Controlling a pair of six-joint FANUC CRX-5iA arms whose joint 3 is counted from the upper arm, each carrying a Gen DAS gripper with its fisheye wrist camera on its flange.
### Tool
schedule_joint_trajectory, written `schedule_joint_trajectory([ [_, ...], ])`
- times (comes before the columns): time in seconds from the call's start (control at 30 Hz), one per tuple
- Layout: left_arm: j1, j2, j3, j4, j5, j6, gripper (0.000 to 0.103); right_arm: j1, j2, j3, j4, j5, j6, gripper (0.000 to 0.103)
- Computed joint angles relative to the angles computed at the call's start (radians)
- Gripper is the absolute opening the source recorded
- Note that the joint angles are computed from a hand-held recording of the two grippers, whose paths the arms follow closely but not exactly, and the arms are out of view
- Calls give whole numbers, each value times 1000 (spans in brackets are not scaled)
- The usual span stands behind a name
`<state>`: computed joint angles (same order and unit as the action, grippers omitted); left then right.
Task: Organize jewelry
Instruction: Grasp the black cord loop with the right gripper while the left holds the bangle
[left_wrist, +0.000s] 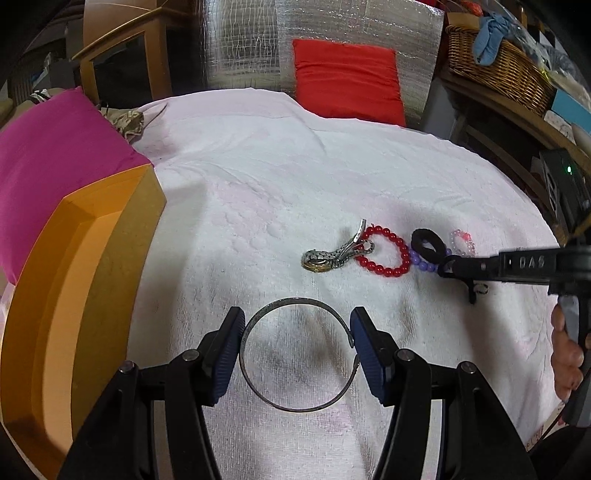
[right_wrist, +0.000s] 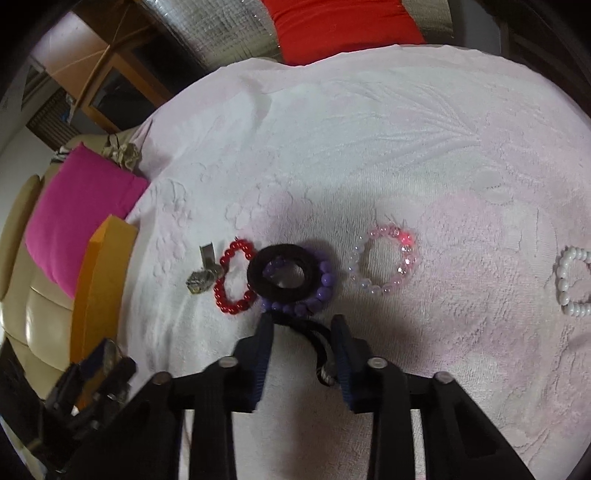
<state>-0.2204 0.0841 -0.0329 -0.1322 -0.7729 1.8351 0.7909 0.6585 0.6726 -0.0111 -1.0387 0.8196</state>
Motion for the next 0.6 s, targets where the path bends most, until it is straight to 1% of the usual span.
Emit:
schedule_joint_trajectory([
  [0.03, 0, 2, 2, -1, -1, 3, 61, 2, -2, -5, 8, -2, -5, 16],
  [0.07, 0, 2, 2, -5, -4, 6, 61, 4, -7, -19, 22, 6, -19, 15],
  [0.13, 0, 4, 5, -4, -10, 9, 61, 1, -31, -57, 37, 35, -50, 9],
  [0.27, 5, 1, 4, -1, -9, 13, 61, -18, -89, -141, 24, 117, -104, 9],
  [0.37, 9, -9, 1, -2, -2, 23, 61, -31, -131, -194, -14, 195, -106, 9],
  [0.53, 3, -43, -7, -55, 13, 71, 61, -23, -170, -237, -38, 306, -85, 9],
  [0.6, -3, -68, -13, -101, 21, 111, 61, -15, -178, -240, -55, 343, -71, 9],
])
